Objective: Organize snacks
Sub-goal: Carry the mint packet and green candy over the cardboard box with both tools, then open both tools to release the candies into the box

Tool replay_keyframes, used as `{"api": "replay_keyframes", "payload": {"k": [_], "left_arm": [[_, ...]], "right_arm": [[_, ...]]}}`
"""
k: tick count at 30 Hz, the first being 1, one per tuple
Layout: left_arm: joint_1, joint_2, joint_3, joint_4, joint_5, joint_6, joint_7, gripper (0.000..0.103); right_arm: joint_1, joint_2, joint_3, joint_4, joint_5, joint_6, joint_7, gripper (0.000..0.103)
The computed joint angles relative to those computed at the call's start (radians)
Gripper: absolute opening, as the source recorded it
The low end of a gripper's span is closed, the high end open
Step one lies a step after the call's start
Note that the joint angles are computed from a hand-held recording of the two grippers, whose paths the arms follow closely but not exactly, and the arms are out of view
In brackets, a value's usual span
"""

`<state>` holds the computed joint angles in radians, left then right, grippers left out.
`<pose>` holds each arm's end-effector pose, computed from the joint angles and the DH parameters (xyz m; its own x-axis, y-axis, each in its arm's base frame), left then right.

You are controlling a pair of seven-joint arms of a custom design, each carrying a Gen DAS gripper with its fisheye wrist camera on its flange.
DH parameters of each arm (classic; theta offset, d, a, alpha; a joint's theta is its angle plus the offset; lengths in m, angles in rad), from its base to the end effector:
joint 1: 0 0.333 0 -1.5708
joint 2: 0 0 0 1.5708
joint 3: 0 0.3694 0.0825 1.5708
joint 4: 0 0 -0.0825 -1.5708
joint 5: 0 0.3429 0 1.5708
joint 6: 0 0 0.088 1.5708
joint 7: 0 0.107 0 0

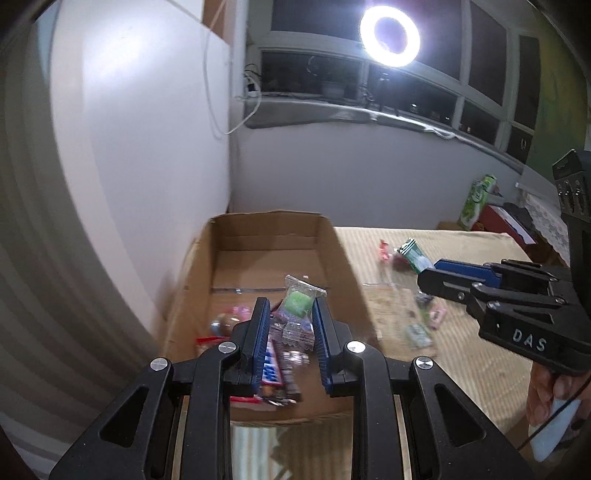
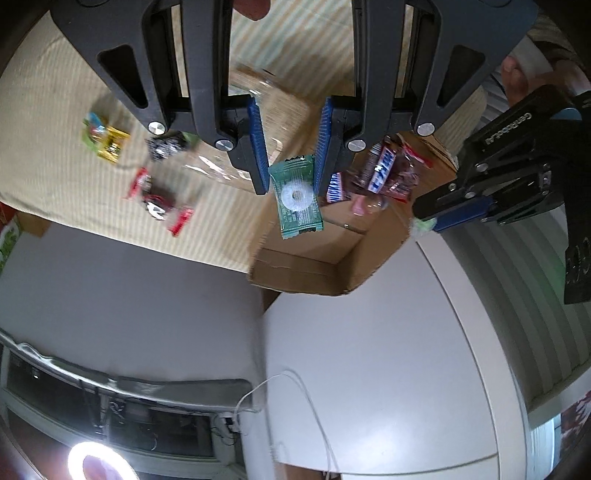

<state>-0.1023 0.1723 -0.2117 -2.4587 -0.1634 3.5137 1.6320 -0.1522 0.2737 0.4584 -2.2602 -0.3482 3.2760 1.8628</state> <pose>0.5030 -0.1375 0.4244 -0.2052 -0.9763 0.0686 -0.6350 0.0794 -0.7684 0.5418 0.1869 0.4281 0.3517 -0.9289 -0.1157 -0.6995 -0.1787 -0.6920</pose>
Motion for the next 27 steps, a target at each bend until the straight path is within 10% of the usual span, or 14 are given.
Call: {"api": "replay_keyframes", "payload": {"k": [11, 27], "left_arm": [[0.132, 0.040, -0.054, 0.034, 0.156, 0.004, -0.091, 0.022], [0.166, 0.058, -0.056, 0.045, 0.214, 0.006, -0.140, 0.022]], "right_arm": [[0.160, 0.056, -0.103, 0.081, 0.045, -0.041, -0.034, 0.026], [0.216, 0.082, -0.133, 0.106, 0.088, -0.051, -0.066, 0.026]]}}
